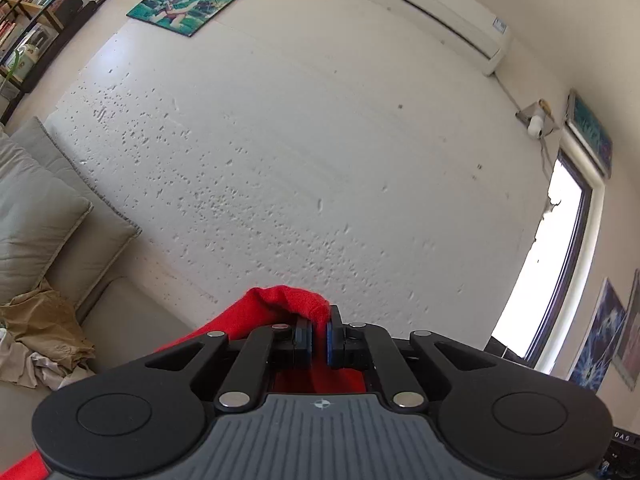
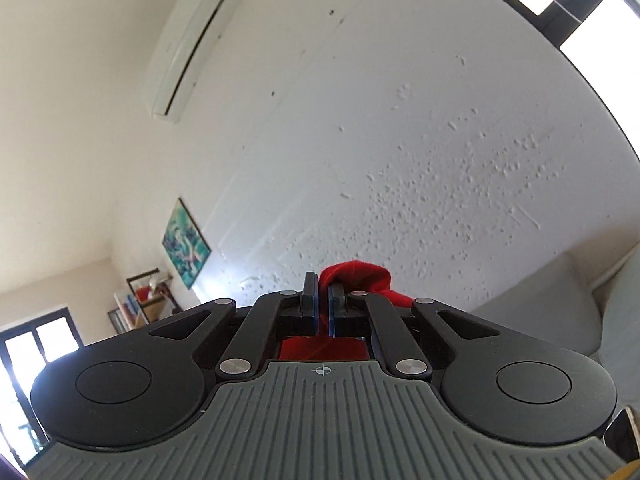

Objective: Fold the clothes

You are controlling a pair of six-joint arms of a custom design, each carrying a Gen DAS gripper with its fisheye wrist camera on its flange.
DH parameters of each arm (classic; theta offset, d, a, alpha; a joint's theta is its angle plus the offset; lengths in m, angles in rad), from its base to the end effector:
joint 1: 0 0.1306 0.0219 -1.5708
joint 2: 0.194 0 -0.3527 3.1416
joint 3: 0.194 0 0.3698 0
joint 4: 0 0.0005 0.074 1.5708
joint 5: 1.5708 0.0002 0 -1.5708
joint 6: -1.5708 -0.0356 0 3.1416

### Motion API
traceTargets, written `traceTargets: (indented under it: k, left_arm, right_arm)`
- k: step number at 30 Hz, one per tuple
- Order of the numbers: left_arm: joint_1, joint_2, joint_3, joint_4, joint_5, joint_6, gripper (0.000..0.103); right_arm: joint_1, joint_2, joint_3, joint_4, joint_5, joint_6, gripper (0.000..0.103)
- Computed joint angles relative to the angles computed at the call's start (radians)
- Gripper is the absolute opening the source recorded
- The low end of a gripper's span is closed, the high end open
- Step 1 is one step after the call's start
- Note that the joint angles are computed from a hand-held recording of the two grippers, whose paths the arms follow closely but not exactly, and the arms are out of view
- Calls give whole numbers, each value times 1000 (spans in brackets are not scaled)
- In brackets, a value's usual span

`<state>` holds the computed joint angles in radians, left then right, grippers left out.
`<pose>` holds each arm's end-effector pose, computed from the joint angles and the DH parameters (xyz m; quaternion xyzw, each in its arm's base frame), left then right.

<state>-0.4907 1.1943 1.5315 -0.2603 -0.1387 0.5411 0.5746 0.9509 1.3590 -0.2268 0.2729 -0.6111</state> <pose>0.3688 -0.1921 0.6080 -0.0679 0.6763 -0.3202 0.6600 0.2759 0.1666 0.6179 0.1161 0.6322 0.3530 0.6799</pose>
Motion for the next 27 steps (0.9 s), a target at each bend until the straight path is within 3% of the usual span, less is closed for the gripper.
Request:
traceTargets:
  k: [5,8,11,13,16,21,27]
  left_arm:
    - [54,383,483,-425,54,42,4]
    - [99,537,643,-510,71,96,4]
    - [96,559,697,-388,59,11,4]
    - [88,555,707,-291,54,-53,4]
    - [80,520,655,-213,44,-100,4]
    - [79,455,424,-199,60,-77,4]
    - [94,370,6,-199,97,131,4]
  right_arm:
    - [-140,249,208,-250,-85,-111,4]
    - [-209,468,404,-410,-104,-113,4]
    - [-251,598,561,-436,-106,-96,4]
    - [-256,630,652,-400,-76,-42,4]
    - [-257,616,691,-349,-61,31,4]
    - [-247,490,427,-270,-75,20,4]
    - [-215,419,13,-188,-112,-158,4]
